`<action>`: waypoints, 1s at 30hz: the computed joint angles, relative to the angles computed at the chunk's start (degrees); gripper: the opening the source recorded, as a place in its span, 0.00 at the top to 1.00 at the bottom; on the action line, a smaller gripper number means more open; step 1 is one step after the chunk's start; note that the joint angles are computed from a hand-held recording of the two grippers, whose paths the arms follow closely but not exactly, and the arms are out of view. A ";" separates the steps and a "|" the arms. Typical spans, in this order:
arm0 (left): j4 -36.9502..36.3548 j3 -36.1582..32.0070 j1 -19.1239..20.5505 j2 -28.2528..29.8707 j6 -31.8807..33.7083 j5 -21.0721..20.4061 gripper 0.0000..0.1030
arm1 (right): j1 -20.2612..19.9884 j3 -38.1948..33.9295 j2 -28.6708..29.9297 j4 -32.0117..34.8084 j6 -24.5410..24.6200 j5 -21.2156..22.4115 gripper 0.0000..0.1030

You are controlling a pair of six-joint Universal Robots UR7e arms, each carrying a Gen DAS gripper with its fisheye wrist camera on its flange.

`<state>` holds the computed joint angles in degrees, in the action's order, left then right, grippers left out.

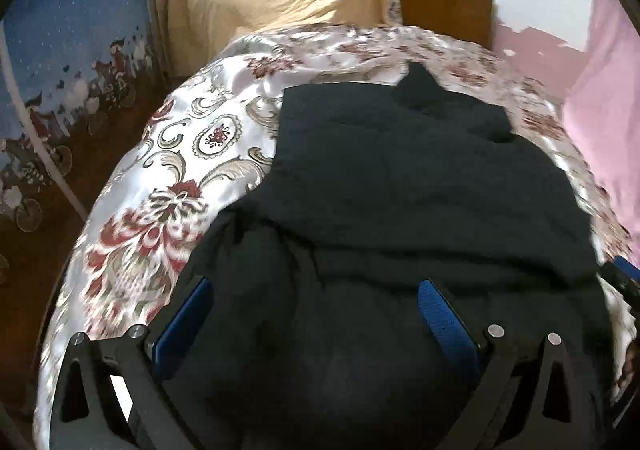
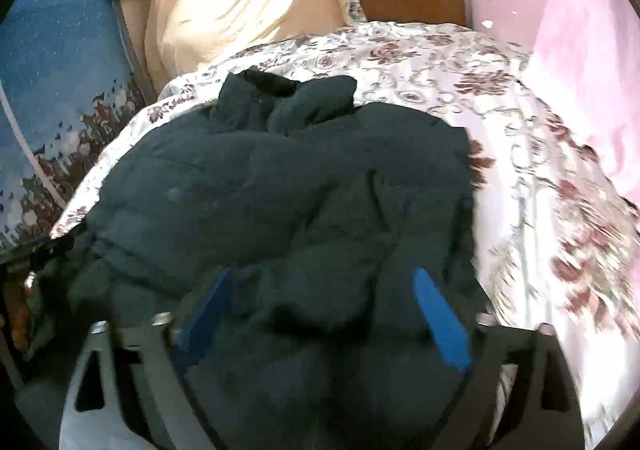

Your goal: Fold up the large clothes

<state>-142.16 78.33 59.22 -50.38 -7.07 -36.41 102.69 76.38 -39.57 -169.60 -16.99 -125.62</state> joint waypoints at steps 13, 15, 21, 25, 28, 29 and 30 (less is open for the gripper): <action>20.32 18.42 -10.15 -17.88 -23.00 -5.75 0.00 | 8.00 26.32 -17.52 -1.30 6.22 -6.22 0.07; 23.31 18.95 -11.39 -19.36 -24.80 -6.24 0.00 | 9.06 27.77 -19.32 0.28 6.90 -5.66 0.07; 33.80 12.62 -12.88 -18.52 -23.93 -6.76 0.00 | 10.79 25.16 -21.43 9.07 8.70 -3.49 0.07; 40.04 3.12 -12.20 -14.65 -21.14 -6.12 0.00 | 10.63 20.00 -21.40 15.75 11.06 -1.68 0.07; 42.98 -6.25 -10.99 -9.63 -17.82 -3.96 0.00 | 10.22 14.18 -19.43 20.39 12.16 -1.91 0.06; 43.27 -9.63 -10.44 -7.56 -16.26 -2.94 0.00 | 10.02 12.16 -18.48 21.58 12.34 -2.00 0.06; 43.07 -12.29 -9.94 -5.82 -14.72 -2.19 0.00 | 9.67 9.76 -17.30 22.93 12.40 -1.96 0.06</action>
<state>-99.09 66.04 49.28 -56.19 -21.79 -38.61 112.35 86.14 -56.87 -146.67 -4.59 -127.58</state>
